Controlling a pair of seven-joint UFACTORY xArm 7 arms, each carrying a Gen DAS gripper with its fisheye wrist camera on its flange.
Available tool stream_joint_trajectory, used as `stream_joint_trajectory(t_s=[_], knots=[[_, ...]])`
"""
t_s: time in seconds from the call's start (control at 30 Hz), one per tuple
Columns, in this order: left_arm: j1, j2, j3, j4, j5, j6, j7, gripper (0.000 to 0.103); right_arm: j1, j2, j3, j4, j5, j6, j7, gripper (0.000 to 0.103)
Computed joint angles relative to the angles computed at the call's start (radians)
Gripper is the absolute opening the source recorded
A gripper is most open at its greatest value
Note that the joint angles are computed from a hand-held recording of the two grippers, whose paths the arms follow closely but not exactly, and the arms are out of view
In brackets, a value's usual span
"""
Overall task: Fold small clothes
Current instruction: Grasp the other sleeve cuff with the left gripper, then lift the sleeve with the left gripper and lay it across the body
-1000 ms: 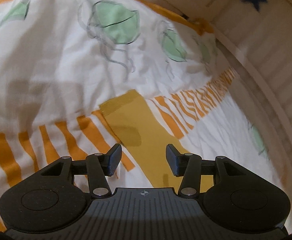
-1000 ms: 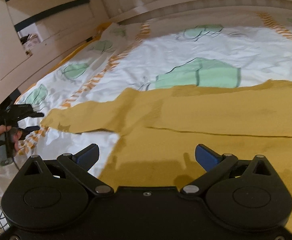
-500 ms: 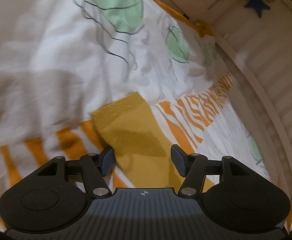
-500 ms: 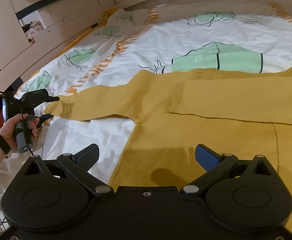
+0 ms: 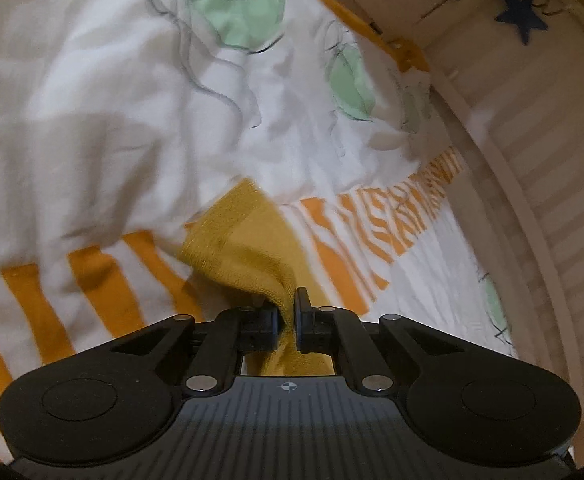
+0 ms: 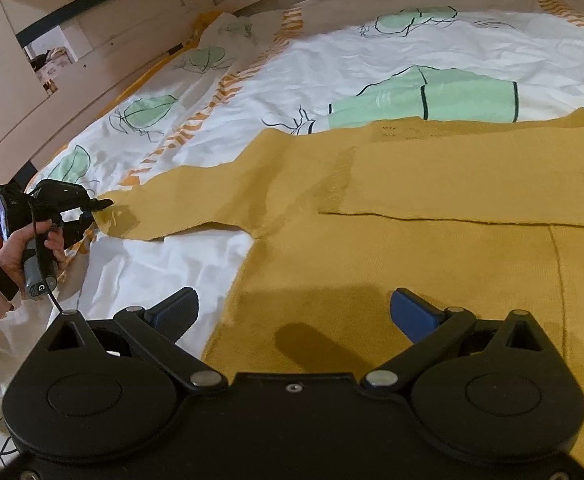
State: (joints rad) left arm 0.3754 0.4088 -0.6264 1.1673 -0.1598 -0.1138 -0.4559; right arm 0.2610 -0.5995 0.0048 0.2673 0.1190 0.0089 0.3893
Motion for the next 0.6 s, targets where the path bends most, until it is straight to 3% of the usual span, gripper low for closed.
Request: stream_joint_trajectory(t_s=[0.1, 0.2, 0.33, 0.53, 0.6], knots=[[-0.053, -0.033, 0.032, 0.008, 0.017, -0.014, 0.005, 0.006, -0.021, -0.029, 0.005, -0.008, -0.005, 0.016, 0.001, 0.102], [-0.008, -0.054, -0.053, 0.009, 0.053, -0.042, 0.004, 0.006, -0.032, -0.069, -0.008, -0.023, -0.008, 0.033, -0.008, 0.103], [-0.019, -0.099, -0.100, 0.025, 0.106, -0.043, -0.021, 0.006, -0.052, -0.148, -0.039, -0.051, -0.009, 0.080, -0.038, 0.103], [-0.171, -0.158, -0.062, 0.067, 0.126, -0.017, 0.008, 0.006, -0.123, -0.323, -0.101, -0.100, -0.012, 0.210, -0.126, 0.103], [-0.270, -0.167, -0.014, 0.085, 0.122, -0.010, 0.024, 0.006, -0.158, -0.388, -0.128, -0.107, -0.013, 0.276, -0.171, 0.102]])
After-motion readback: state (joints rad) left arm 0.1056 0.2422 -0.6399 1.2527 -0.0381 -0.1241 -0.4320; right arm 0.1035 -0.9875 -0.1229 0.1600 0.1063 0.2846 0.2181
